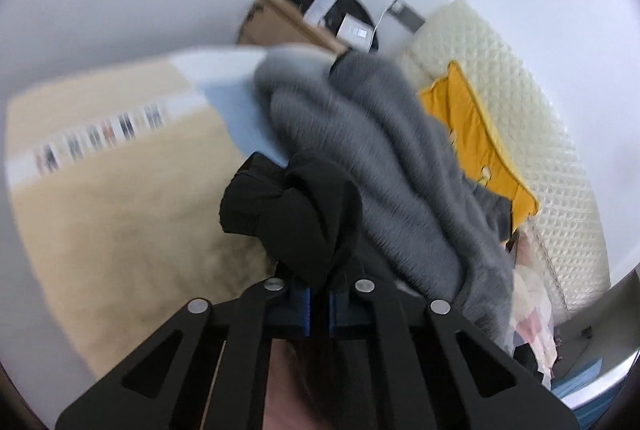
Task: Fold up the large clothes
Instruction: 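Move the left tool to the other sleeve cuff and grasp it, then lift the grasped sleeve upward with the left tool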
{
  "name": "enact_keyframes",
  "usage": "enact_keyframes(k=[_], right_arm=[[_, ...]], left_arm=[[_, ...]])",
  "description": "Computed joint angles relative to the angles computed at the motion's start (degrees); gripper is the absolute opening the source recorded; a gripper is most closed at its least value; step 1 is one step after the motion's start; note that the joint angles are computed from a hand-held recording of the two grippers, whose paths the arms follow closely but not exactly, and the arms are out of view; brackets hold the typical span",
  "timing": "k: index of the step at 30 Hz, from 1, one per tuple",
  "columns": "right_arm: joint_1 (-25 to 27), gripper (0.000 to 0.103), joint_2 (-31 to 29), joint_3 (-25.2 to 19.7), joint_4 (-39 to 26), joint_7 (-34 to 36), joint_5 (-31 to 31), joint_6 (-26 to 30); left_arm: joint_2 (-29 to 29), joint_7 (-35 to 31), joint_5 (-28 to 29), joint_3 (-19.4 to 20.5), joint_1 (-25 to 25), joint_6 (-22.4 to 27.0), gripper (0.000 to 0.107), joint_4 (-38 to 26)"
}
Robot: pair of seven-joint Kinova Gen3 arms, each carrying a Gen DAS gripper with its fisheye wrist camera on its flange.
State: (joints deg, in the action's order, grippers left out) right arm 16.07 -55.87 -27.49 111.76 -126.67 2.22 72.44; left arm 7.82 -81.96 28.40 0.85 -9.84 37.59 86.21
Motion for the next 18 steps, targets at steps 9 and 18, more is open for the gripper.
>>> enact_keyframes(k=[9,18], right_arm=[[-2.89,0.103,-1.13,1.70,-1.51,2.81,-0.46,0.96],[-4.74,0.103,-3.50,5.35,-2.37,5.40,-1.42,1.31]], left_arm=[[-6.45,5.43,-12.34,-0.55,4.24,7.01,0.005,-7.71],[-8.91,11.97,-25.34,2.39,10.29,16.54,0.005,-17.78]])
